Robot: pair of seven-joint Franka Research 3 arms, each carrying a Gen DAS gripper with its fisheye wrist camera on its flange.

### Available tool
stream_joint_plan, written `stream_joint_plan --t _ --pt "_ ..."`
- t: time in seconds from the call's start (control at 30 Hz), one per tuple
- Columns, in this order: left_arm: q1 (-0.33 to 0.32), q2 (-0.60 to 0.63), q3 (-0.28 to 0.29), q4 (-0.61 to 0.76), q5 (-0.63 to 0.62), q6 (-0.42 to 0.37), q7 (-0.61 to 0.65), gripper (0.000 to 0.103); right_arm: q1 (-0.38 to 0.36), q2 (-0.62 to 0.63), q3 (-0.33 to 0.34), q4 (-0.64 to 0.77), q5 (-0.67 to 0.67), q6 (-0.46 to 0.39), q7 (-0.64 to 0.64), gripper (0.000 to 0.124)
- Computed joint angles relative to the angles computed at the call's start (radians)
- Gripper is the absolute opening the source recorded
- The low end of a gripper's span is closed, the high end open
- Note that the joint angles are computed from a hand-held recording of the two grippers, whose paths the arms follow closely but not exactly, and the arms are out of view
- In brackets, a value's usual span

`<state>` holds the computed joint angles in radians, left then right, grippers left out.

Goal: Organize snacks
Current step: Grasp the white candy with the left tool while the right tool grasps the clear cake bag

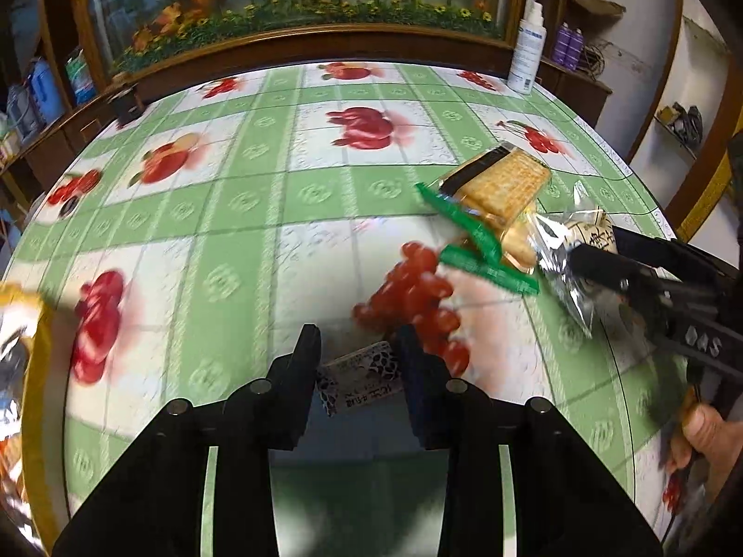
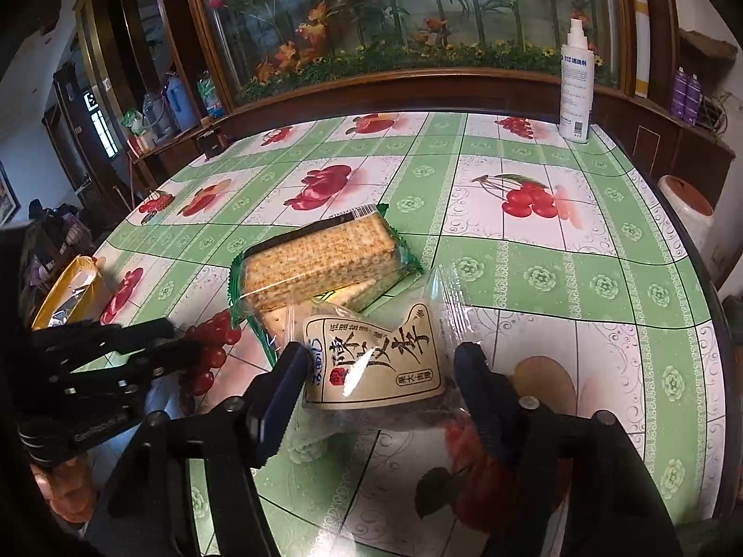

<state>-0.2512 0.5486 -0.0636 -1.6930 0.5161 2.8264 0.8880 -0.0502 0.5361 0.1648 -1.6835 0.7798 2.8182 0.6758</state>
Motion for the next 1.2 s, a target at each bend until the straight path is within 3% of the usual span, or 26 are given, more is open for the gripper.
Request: stream_joint_plan --t 0.17,0.27,0.33,0.4,0.5,0.53,0.63,0.73,0.87,1.03,1.07,1.1,1.13,1.2 --pt "0.008 -0.147 0.034 -0.203 0.037 0.08 -0.092 0.031 0.003 -0.019 0.0 -0.028 0.0 0.023 -0.009 0.06" --pt "0.027 -0.225 0.037 -0.304 0.059 0.125 -0.13 0.031 0.002 -0.021 0.008 -0.037 0.005 0.041 -0.023 0.065" --pt "0.044 -0.268 0.029 -0.359 0.066 0.143 -0.142 0.031 0.033 -0.013 -0.033 -0.019 -0.059 -0.017 0.032 0.077" --pt "0.055 -0.305 0.03 -0.402 0.083 0.157 -0.164 0.031 0.025 -0.033 -0.026 -0.038 -0.067 -0.071 0.037 0.081" --pt "0.07 -0.345 0.034 -0.447 0.121 0.182 -0.194 0.031 -0.088 -0.102 0.066 -0.087 0.112 -0.29 -0.121 0.078" --pt "0.073 -0.353 0.037 -0.457 0.137 0.188 -0.209 0.031 -0.1 -0.129 0.072 -0.115 0.153 -0.322 -0.173 0.079" --pt "0.106 -0.367 0.014 -0.482 0.115 0.203 -0.198 0.031 -0.06 -0.21 0.053 -0.215 0.196 -0.238 -0.274 0.079" --pt "0.119 -0.38 0.006 -0.501 0.107 0.21 -0.2 0.031 -0.004 -0.202 0.016 -0.211 0.218 -0.144 -0.267 0.079" --pt "0.118 -0.399 0.015 -0.521 0.14 0.216 -0.239 0.031 0.079 -0.129 -0.055 -0.128 0.13 -0.123 -0.103 0.08" --pt "0.123 -0.413 0.012 -0.533 0.166 0.217 -0.252 0.031 0.191 -0.04 -0.131 -0.065 -0.14 -0.045 0.138 0.08" --pt "0.123 -0.416 0.013 -0.535 0.176 0.217 -0.261 0.031 0.2 -0.029 -0.136 -0.063 -0.175 -0.023 0.161 0.079" --pt "0.123 -0.419 0.015 -0.538 0.191 0.219 -0.275 0.031 0.189 -0.035 -0.122 -0.072 -0.183 -0.009 0.162 0.062" --pt "0.119 -0.425 0.024 -0.541 0.223 0.219 -0.305 0.031 0.156 -0.04 -0.087 -0.072 -0.166 -0.021 0.148 0.057" --pt "0.115 -0.436 0.033 -0.544 0.285 0.211 -0.366 0.031 0.126 -0.05 -0.055 -0.083 -0.155 -0.037 0.142 0.053"
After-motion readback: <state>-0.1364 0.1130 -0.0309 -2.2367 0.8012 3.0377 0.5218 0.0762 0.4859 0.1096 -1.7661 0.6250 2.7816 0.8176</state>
